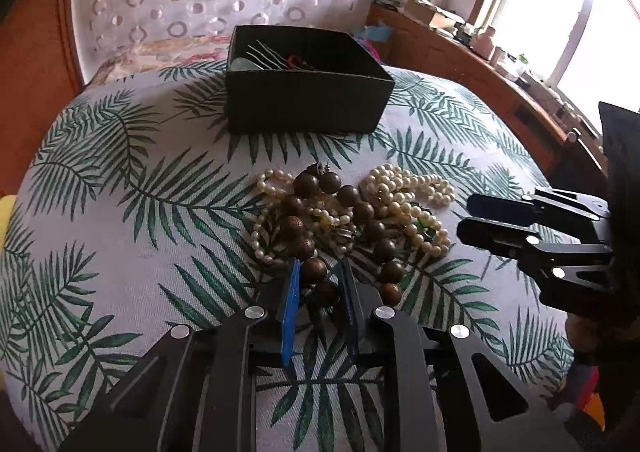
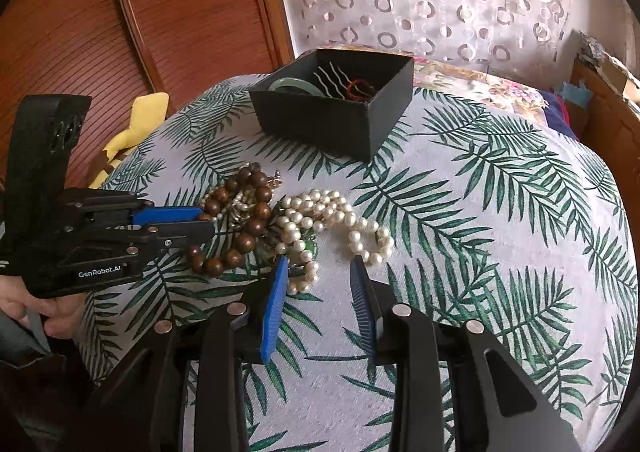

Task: Organize jewelry
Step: 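Grasp the brown wooden bead strand with the left gripper while the right gripper grasps the pearl necklace, then lift the bead strand with the left gripper while the right gripper lifts the pearl necklace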

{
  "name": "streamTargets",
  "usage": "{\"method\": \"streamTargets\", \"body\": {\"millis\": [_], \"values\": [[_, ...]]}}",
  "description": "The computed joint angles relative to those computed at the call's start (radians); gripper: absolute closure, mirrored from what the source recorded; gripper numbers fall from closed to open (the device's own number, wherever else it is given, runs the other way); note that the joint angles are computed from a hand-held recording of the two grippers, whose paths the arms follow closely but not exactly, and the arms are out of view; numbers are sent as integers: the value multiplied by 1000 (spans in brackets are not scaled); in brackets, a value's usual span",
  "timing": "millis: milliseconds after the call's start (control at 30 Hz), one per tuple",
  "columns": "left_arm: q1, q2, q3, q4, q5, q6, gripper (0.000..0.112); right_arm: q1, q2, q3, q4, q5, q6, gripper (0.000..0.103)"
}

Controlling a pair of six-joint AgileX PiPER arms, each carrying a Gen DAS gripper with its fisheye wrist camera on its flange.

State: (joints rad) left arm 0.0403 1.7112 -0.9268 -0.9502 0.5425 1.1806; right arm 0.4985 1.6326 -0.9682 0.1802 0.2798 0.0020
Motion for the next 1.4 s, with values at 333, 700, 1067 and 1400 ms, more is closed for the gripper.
{"method": "streamTargets", "body": {"millis": [333, 700, 1067, 1400], "values": [[103, -107, 9, -101, 109, 101, 100, -3, 58, -58, 36, 23, -58, 68], [148, -155, -43, -116, 177, 96, 100, -14, 78, -72, 130, 58, -165, 85], [154, -155, -70, -156, 175, 124, 100, -30, 27, -55, 199, 58, -245, 103], [161, -145, -60, -163, 175, 145, 100, 9, 57, -66, 20, 77, -73, 101]]}}
